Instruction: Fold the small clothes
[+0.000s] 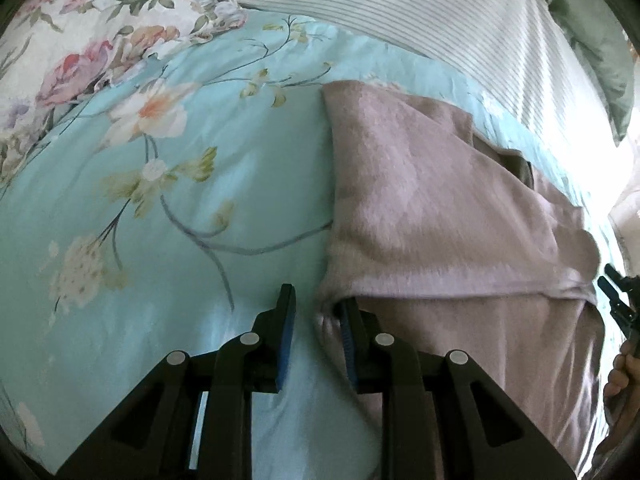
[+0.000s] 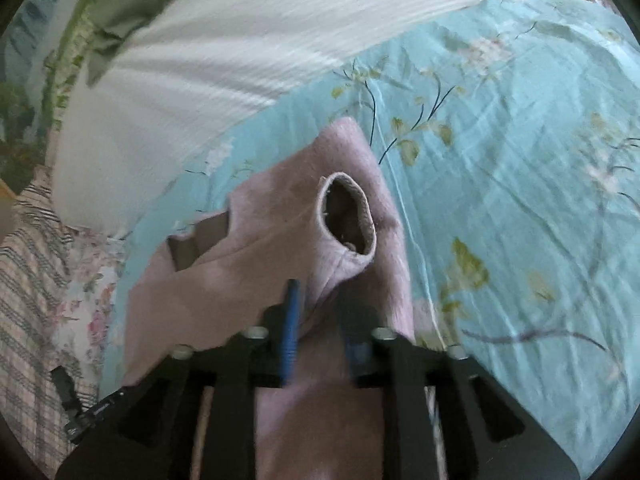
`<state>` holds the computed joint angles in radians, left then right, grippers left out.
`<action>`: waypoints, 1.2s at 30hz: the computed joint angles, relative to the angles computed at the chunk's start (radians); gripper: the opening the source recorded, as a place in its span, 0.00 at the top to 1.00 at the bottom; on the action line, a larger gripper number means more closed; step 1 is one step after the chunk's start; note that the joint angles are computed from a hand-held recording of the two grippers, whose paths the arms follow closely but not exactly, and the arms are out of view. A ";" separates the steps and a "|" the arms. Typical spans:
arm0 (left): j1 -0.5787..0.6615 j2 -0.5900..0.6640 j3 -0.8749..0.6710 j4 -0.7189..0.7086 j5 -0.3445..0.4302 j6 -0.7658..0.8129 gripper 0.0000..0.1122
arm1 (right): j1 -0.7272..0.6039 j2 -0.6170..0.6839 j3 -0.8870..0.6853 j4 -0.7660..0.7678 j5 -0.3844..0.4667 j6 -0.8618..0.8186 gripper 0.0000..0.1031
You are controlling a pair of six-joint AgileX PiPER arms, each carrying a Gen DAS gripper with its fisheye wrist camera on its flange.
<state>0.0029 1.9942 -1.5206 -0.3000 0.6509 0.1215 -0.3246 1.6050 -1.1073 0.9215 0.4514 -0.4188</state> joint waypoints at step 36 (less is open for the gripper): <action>0.277 -0.628 0.840 -0.517 0.136 0.756 0.58 | -0.618 -0.548 0.617 0.077 0.690 -0.661 0.47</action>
